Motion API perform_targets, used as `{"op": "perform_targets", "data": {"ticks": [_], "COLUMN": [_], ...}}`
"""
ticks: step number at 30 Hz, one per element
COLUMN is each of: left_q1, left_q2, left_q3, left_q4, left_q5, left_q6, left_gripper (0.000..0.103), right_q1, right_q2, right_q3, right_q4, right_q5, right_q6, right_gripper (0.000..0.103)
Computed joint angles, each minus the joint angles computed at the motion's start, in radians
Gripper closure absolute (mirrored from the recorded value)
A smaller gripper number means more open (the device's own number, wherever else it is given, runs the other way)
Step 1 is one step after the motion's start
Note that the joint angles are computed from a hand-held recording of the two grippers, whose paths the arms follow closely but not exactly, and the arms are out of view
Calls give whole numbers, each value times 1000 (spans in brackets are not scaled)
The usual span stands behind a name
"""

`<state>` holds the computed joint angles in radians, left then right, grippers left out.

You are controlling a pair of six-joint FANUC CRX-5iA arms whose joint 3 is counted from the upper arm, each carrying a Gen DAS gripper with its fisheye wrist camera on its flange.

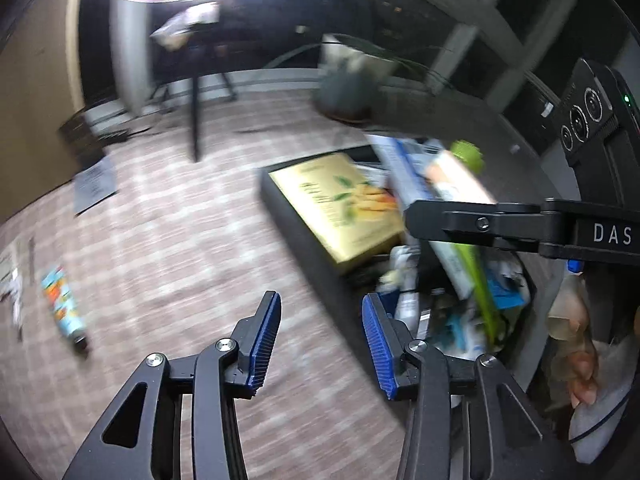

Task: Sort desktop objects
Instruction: 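Move both tools back over the fruit-print hand cream tube, then close both tools around the fruit-print hand cream tube and lift it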

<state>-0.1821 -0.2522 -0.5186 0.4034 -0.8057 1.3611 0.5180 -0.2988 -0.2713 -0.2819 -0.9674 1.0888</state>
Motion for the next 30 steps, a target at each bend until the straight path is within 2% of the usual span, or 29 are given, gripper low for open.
{"op": "perform_targets", "data": {"ticks": [4,8,11,15,21,30], "left_q1": [122,266,382,491,570,590], "left_q2": [-56,-91,-114,-102,-40,27], "left_q3": [-54,-102,-142,-167,-190,-212], "left_q4": [-14,-19,-18,-19,34,107], "left_q5": [-42,-92,-115,-126,-91,-39], "left_q6": [-7,1,-21,-54,-106,-171], "left_gripper": [52,37,37,37,36,36], "right_q1": [42,77,107,142,164,183], "right_q2": [77,174,264,383,573,724], "right_q3": [55,131,206,308,494,644], "right_q4": [-22,-48,-69,-80,-143,-185], "right_q5": [6,-5,-24,-65,-168,-212], "right_q6": [22,56,96,142,194,237], "right_gripper": [60,60,49,47,47,47]}}
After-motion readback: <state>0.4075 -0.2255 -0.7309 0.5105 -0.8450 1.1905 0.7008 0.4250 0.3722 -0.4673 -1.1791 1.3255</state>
